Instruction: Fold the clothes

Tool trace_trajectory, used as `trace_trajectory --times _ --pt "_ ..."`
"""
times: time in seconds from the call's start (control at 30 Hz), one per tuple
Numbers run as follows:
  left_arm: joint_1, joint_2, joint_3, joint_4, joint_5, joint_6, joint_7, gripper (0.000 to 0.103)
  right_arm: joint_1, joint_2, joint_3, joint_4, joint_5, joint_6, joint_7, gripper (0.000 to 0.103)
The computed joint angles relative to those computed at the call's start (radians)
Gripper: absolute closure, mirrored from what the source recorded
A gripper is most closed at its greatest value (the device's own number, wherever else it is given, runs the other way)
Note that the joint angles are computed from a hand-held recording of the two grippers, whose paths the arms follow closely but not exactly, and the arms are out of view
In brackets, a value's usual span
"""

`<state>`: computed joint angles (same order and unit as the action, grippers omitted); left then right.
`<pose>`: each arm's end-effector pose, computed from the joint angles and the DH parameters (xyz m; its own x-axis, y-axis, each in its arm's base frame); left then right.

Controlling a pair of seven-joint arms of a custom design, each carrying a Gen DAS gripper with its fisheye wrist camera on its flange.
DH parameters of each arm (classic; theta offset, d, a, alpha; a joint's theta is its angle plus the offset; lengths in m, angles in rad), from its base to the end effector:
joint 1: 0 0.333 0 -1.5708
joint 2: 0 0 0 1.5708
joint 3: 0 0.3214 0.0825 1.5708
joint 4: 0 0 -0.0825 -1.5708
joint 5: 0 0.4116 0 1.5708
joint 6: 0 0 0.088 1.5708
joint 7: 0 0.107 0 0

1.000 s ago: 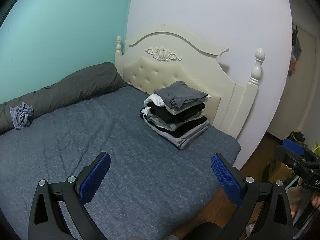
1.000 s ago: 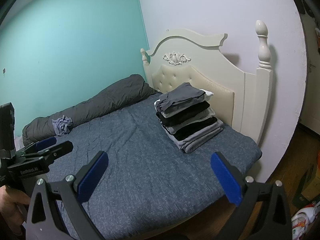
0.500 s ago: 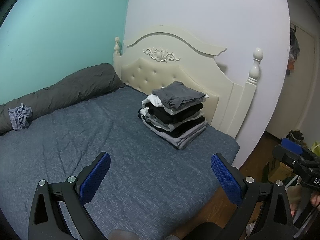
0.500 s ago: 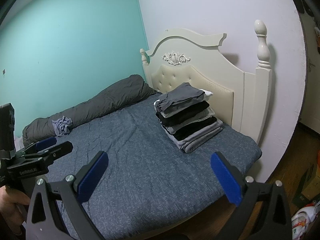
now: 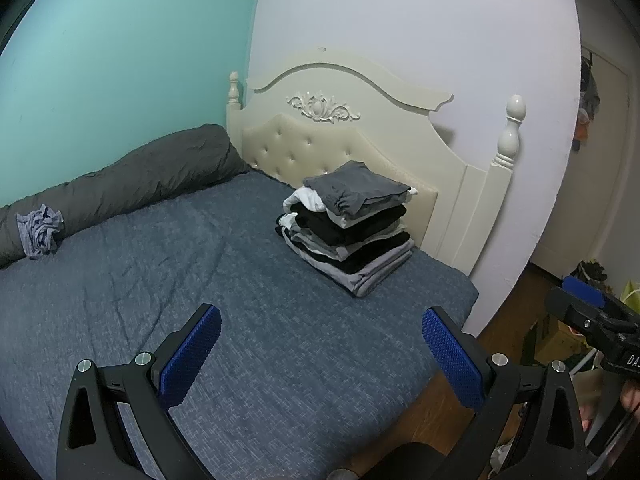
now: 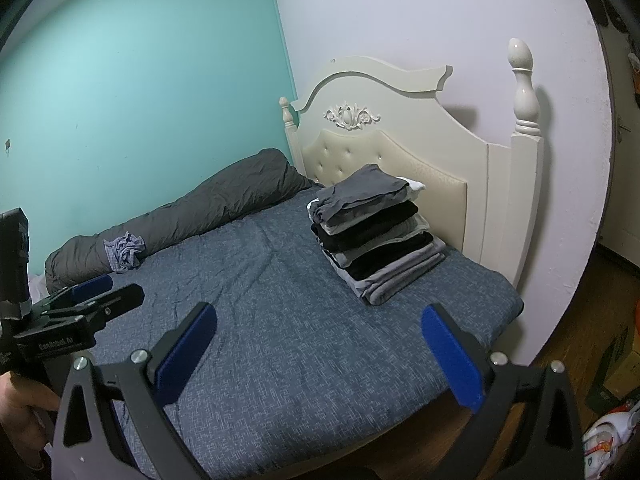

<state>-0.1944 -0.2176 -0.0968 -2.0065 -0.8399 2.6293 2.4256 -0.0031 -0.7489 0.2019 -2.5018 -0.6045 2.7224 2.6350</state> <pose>0.5476 -0.1507 0.6422 -0.6007 -0.7919 0.1095 -0.4704 0.2394 -0.8494 0.3881 0.1193 0.6270 -0.2890 -0.9389 -0.1870 -0.4060 0.2971 -0.8643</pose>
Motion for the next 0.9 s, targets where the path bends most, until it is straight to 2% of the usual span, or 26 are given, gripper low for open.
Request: trace_trajectory --times 0.9 --pt "-0.003 -0.005 0.005 -0.007 -0.024 0.009 0.010 0.000 -0.001 -0.010 0.000 -0.011 0.009 0.004 -0.005 0.000"
